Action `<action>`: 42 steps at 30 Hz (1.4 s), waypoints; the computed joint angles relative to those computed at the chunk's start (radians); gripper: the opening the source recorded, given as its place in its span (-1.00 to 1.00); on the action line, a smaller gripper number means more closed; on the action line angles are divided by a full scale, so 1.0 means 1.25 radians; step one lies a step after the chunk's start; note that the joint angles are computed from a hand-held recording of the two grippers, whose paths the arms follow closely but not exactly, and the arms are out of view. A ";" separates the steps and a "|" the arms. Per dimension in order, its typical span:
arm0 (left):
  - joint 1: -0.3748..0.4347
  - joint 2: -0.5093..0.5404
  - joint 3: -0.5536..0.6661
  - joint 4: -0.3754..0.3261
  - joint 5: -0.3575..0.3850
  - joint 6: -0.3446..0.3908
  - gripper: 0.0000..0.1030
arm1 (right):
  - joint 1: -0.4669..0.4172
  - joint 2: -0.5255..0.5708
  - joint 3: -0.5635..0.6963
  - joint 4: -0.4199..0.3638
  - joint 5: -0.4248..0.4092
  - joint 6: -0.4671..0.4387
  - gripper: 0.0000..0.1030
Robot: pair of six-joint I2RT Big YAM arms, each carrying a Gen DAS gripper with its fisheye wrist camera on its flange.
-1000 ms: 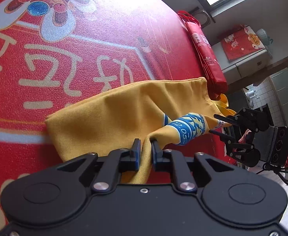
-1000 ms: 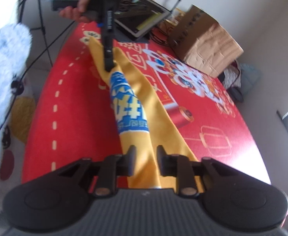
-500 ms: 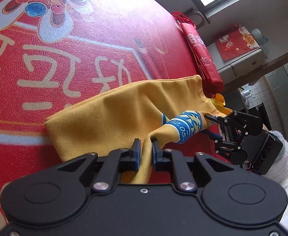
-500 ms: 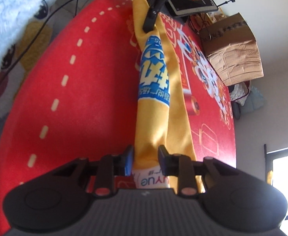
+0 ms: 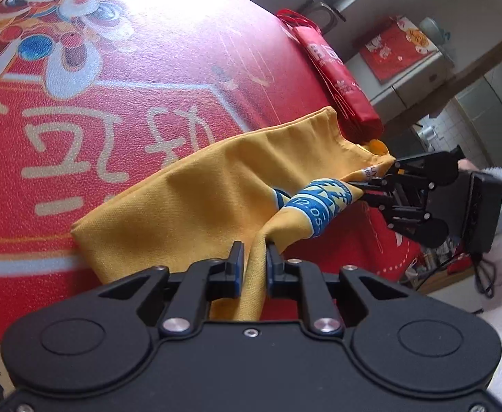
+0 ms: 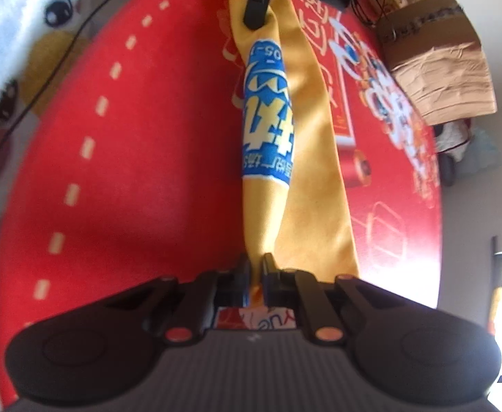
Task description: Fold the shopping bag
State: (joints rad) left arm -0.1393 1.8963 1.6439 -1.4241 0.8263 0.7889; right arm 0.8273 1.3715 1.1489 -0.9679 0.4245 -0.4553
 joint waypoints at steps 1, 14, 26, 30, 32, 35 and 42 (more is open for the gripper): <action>-0.002 0.008 0.020 -0.030 -0.014 0.040 -0.66 | 0.005 -0.010 0.016 -0.034 -0.029 0.020 -0.86; -0.051 0.053 0.130 -0.156 -0.119 0.189 -0.57 | -0.197 -0.011 0.051 -0.116 -0.489 0.320 -0.86; -0.052 0.058 0.122 -0.122 -0.097 0.119 -0.58 | -0.365 0.019 0.014 -0.072 -0.753 0.425 -0.86; -0.056 0.054 0.120 -0.115 -0.106 0.117 -0.58 | -0.358 -0.006 0.020 -0.077 -0.708 0.404 -0.78; -0.056 0.056 0.125 -0.120 -0.109 0.120 -0.58 | -0.357 -0.014 0.015 -0.067 -0.697 0.392 -0.75; -0.057 0.060 0.131 -0.126 -0.110 0.122 -0.57 | -0.368 -0.035 -0.002 -0.067 -0.701 0.366 -0.73; -0.053 0.064 0.133 -0.129 -0.098 0.112 -0.57 | -0.385 -0.067 -0.017 -0.089 -0.681 0.309 -0.71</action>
